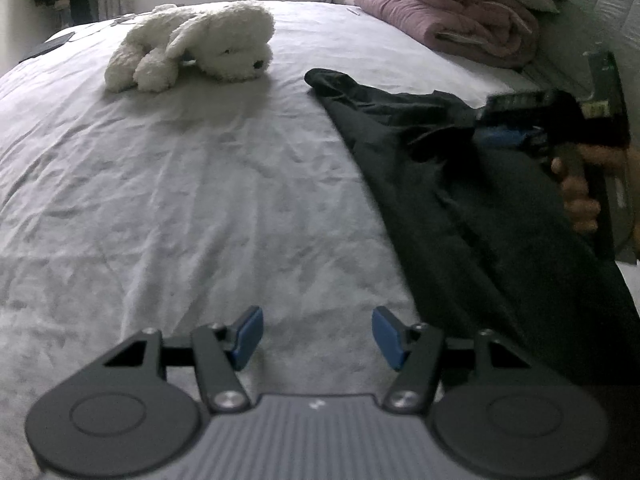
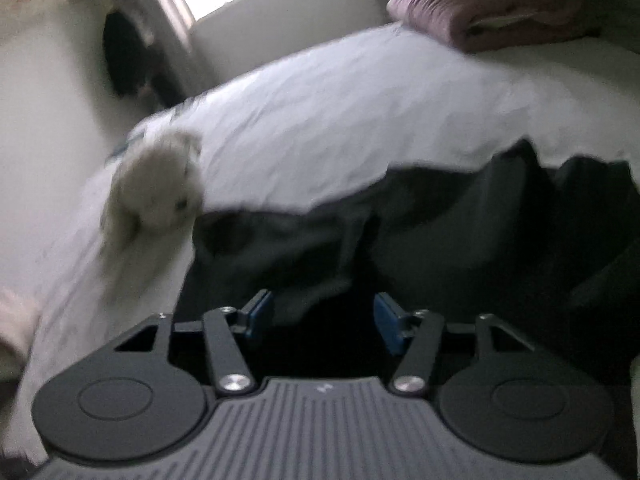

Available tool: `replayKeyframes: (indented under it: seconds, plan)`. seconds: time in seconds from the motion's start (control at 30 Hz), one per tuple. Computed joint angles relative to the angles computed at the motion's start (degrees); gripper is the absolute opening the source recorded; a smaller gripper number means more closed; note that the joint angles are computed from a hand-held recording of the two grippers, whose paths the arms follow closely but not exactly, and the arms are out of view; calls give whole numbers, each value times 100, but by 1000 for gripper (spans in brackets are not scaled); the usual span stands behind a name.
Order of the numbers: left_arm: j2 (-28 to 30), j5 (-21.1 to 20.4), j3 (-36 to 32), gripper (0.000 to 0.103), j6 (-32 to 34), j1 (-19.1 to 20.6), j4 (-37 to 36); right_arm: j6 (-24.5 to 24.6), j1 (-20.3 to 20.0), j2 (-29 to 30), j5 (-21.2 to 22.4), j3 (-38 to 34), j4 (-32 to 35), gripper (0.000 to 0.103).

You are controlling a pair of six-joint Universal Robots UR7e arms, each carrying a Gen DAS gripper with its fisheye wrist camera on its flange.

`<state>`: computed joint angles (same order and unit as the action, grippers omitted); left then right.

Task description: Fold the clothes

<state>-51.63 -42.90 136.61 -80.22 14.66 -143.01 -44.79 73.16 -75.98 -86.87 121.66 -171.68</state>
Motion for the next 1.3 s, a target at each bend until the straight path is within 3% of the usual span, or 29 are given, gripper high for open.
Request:
replayKeyframes:
  seconds: [0.07, 0.13, 0.2, 0.37, 0.5, 0.6, 0.63, 0.7, 0.87, 0.9, 0.97, 1.0, 1.03, 1.17, 1.3]
  plan:
    - [8, -11, -6, 62, 30, 3, -1, -84, 118, 181, -373, 45, -248, 38]
    - [7, -24, 4, 62, 71, 14, -37, -57, 179, 362, -474, 68, -580, 11]
    - [1, -34, 15, 62, 70, 30, -41, 146, 193, 373, -439, 114, -702, 5]
    - [-34, -9, 38, 62, 11, 20, -11, 650, 59, 18, -105, 515, -1136, 4]
    - [-36, 10, 36, 62, 2, 10, 25, 514, 131, 105, -443, 567, -1245, 7]
    - [-28, 8, 25, 62, -5, 27, 48, 442, 226, 39, -655, 604, -1242, 23]
    - [-25, 5, 23, 62, -7, 37, 39, 461, 251, -66, -697, 643, -1193, 41]
    - [-19, 10, 19, 62, -8, 38, 28, 269, 153, -483, -461, 902, -956, 47]
    - [-10, 39, 0, 62, -35, 2, 58, -691, -218, -1462, -71, 1554, 270, 47]
    - [-14, 45, -3, 62, -51, -16, 80, -745, -221, -1478, -117, 1609, 339, 47]
    - [-24, 52, 2, 62, -73, -50, 102, -781, -187, -1410, -274, 1697, 294, 34]
    - [-27, 48, 3, 62, -86, -62, 118, -786, -152, -1301, -389, 1746, 64, 16]
    - [-27, 36, 3, 62, -101, -68, 140, -727, -148, -1266, -420, 1772, -46, 4]
    - [-6, -41, 32, 63, 13, -103, 78, -311, -267, -1589, -150, 1881, 103, 2]
    - [14, -99, 55, 63, 160, -136, -4, 252, -323, -1511, -335, 1959, -218, 3]
